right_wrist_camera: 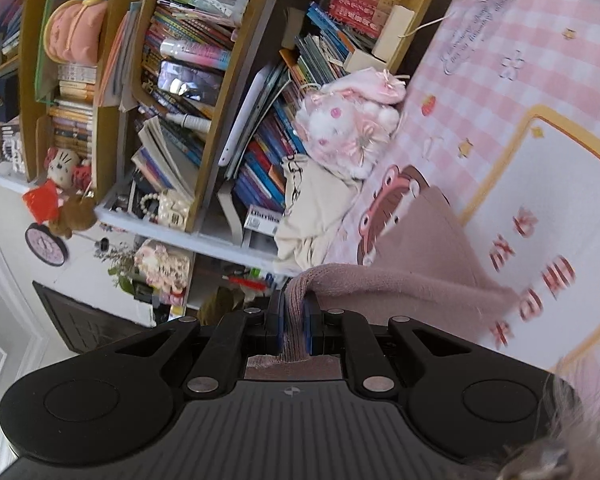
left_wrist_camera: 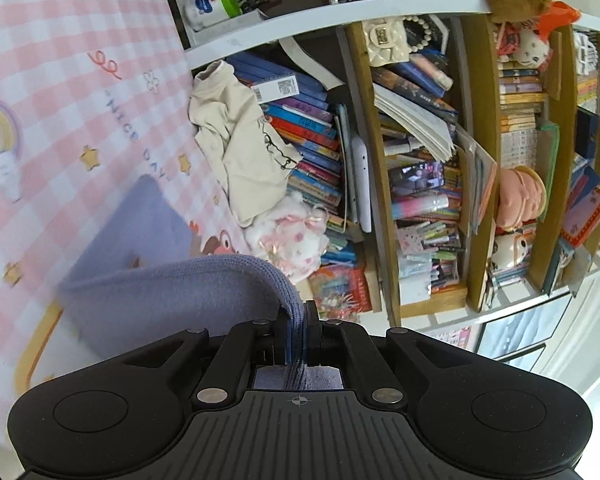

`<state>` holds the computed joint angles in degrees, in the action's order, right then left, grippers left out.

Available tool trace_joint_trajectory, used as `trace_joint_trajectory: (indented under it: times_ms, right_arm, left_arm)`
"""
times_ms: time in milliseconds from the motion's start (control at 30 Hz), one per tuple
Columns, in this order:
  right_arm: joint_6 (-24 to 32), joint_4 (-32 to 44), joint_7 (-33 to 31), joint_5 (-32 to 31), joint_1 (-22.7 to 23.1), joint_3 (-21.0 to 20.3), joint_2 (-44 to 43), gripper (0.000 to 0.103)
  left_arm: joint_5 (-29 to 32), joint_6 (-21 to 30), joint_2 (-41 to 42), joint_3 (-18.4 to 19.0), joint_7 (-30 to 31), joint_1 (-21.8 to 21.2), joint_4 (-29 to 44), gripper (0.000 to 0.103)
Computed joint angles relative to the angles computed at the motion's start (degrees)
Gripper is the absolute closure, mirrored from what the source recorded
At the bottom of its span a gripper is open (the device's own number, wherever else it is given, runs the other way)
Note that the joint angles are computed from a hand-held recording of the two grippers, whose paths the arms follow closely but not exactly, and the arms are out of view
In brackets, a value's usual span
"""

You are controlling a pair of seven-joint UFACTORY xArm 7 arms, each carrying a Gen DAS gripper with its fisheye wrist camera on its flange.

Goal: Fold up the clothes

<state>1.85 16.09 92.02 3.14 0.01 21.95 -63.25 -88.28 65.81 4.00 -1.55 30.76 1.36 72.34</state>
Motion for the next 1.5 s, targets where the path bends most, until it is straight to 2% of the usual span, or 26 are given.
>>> trace_joint_trajectory:
  times_ms: [200,567,867,1033,1067,1133,1167,1233,1267,1333,1367,1500]
  right_arm:
    - [-6.0,3.6,-4.0,-0.5,-3.6,-2.7,11.5,0.094]
    - [-8.2,7.8,-9.3,2.0,-6.1,-4.3,23.9,0.093]
    - [-8.6,10.4,-12.8,3.8,-4.9,-7.5,32.0,0.093]
    - [-5.9,13.0,-13.0,4.0,-6.9,-6.5,36.1,0.092]
    - [-5.0,13.6,-13.0,3.8,-7.3,-6.4,37.0,0.089]
    - [-2.6,15.1,-12.9,2.7,-8.5,-6.0,38.5,0.084]
    - [-1.3,16.0,-12.7,1.3,-10.1,-5.0,38.8,0.081]
    - [0.6,17.6,-12.0,-2.2,-13.2,-3.2,38.8,0.075]
    - [1.3,18.1,-11.7,-3.9,-14.4,-2.5,38.4,0.069]
    - [2.9,19.4,-11.4,-7.8,-16.8,-1.1,37.4,0.065]
    - [5.6,20.4,-12.7,-10.3,-17.0,-0.8,36.9,0.062]
    - [18.1,25.1,-20.3,-19.0,-14.0,-1.7,36.2,0.061]
  left_arm:
    - [2.1,-1.9,8.9,-2.5,-2.8,-0.3,10.2,0.1]
    - [11.0,-4.9,20.8,-8.6,-9.8,1.0,23.3,0.099]
    - [19.4,-6.3,27.5,-11.6,-15.5,1.2,30.6,0.099]
    - [26.0,-6.2,31.4,-12.3,-19.0,0.3,35.4,0.097]
    - [28.0,-6.1,32.3,-12.3,-20.1,-0.2,36.9,0.096]
    - [31.9,-4.8,34.7,-12.5,-21.6,-0.8,40.8,0.084]
    - [34.2,-4.1,35.8,-12.4,-22.5,-1.1,42.9,0.08]
    - [36.4,-4.1,37.1,-13.1,-23.0,-1.0,45.7,0.066]
    - [37.0,-4.4,37.5,-13.5,-22.8,-0.8,46.8,0.063]
    - [37.0,-7.1,36.7,-14.4,-20.3,0.0,46.5,0.059]
    - [37.3,-8.8,35.6,-14.5,-17.8,0.2,45.3,0.057]
    - [42.8,-13.5,29.7,-13.4,-5.7,-0.4,38.7,0.057]
